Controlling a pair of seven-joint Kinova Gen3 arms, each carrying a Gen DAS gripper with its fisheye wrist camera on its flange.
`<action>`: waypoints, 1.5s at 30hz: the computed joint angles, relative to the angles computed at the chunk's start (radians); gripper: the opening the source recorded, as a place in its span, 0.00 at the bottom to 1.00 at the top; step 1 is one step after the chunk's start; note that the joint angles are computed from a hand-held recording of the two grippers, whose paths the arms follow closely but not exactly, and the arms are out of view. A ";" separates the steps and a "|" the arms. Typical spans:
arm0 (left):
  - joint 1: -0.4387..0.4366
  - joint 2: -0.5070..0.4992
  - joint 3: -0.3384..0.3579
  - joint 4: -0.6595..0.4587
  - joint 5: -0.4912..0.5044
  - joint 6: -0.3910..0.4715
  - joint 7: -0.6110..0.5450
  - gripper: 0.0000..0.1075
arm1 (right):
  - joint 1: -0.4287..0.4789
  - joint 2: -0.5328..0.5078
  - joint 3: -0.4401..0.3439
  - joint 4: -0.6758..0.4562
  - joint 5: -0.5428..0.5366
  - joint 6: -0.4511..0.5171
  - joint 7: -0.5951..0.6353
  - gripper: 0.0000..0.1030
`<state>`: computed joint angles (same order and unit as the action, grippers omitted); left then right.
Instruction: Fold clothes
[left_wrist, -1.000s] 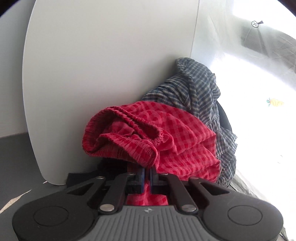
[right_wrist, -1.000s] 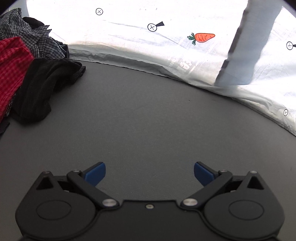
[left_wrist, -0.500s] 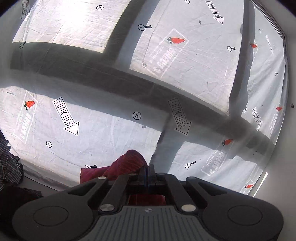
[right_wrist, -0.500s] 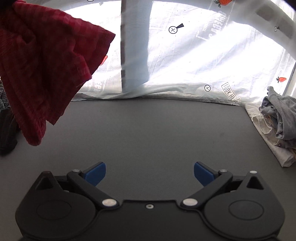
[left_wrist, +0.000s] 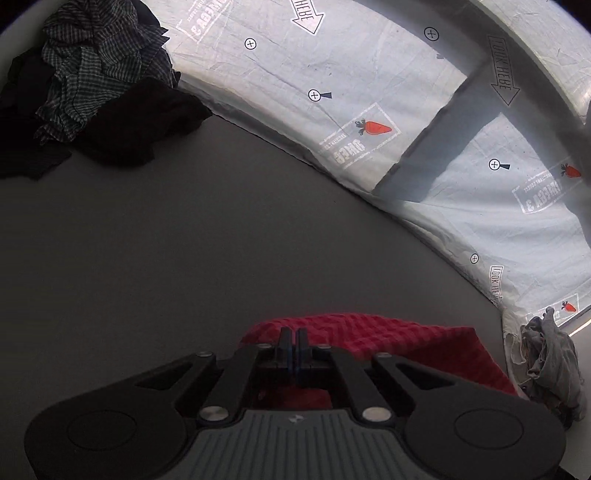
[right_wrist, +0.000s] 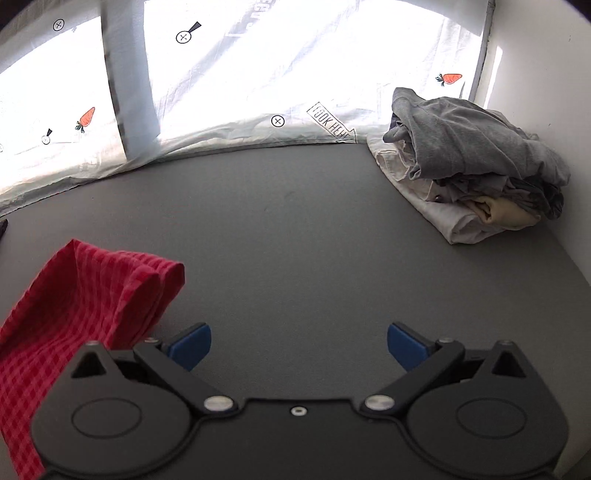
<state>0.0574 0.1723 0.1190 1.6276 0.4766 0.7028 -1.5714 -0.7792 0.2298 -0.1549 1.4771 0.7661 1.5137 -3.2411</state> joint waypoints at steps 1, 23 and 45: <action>-0.014 -0.025 -0.003 0.039 0.024 -0.005 -0.013 0.00 | 0.001 -0.003 -0.003 0.005 0.000 -0.010 0.007 1.00; -0.044 0.109 -0.024 -0.124 0.038 0.167 0.072 0.31 | 0.044 0.063 0.059 -0.055 -0.026 -0.408 0.195 0.76; -0.013 0.253 -0.004 -0.275 -0.081 0.241 0.297 0.02 | 0.306 0.175 0.135 -0.044 -0.524 -0.806 0.773 0.03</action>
